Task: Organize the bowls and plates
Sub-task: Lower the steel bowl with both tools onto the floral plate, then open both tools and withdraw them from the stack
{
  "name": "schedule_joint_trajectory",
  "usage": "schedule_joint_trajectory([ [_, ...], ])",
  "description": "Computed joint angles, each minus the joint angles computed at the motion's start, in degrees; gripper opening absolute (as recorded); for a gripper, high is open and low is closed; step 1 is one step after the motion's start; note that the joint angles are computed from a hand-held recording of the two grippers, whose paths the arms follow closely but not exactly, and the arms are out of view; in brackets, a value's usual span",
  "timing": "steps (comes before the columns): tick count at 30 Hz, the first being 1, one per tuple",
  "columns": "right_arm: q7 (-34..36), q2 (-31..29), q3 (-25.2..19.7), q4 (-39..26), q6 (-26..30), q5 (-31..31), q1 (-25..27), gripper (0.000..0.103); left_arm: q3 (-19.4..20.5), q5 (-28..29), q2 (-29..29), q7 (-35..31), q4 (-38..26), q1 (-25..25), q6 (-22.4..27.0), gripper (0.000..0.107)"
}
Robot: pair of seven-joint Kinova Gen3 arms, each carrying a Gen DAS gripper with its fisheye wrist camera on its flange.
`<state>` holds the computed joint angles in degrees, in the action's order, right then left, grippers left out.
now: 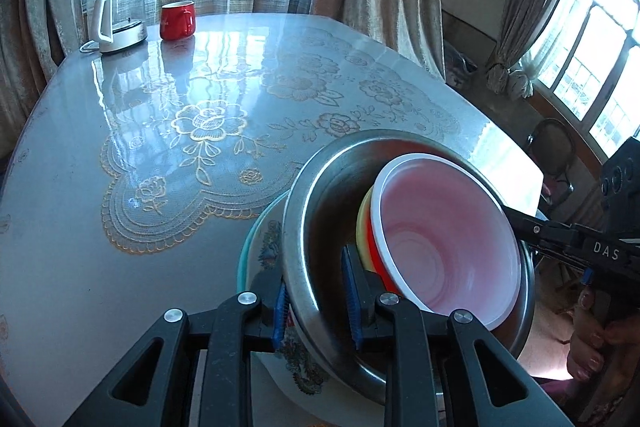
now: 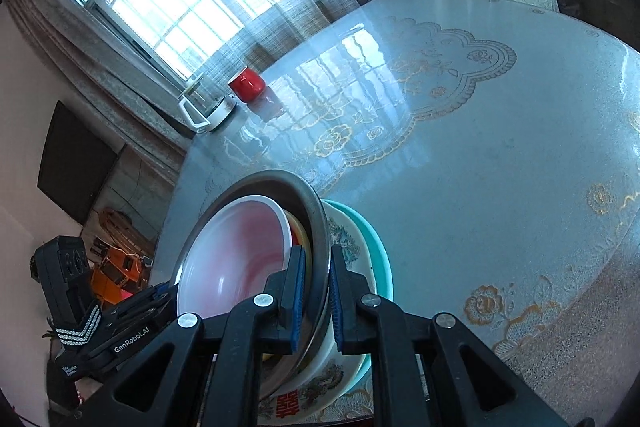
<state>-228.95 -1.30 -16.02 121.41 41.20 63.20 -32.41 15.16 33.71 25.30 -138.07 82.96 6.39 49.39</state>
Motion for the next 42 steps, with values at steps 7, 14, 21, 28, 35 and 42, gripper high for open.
schedule_joint_trajectory([
  [7,-1.4,1.1,0.7,0.3,-1.9,0.0,0.1,0.013,-0.4,-0.7,0.3,0.5,0.2,0.1,-0.1,0.023],
  [14,-1.3,1.5,1.1,0.0,-1.8,-0.6,-0.2,0.014,0.0,-0.5,-0.3,-0.5,2.0,0.0,-2.5,0.024],
  [21,-3.1,1.9,1.4,0.0,-1.8,0.5,-0.4,0.014,-0.2,-0.7,-1.3,0.1,3.4,0.0,-3.7,0.024],
  [28,-2.0,2.4,1.5,-0.8,-1.3,-0.9,-1.0,0.019,-0.6,-0.2,-1.7,1.4,3.5,-1.0,-2.8,0.027],
  [35,-0.5,3.2,1.1,-2.2,1.3,-2.7,-2.4,0.022,-0.8,0.4,-3.5,-0.1,5.9,-1.7,-5.0,0.039],
  [42,0.1,3.9,0.5,-3.6,5.0,-3.9,-4.7,0.022,-1.0,1.8,-5.2,-1.7,8.6,-2.4,-7.0,0.055],
])
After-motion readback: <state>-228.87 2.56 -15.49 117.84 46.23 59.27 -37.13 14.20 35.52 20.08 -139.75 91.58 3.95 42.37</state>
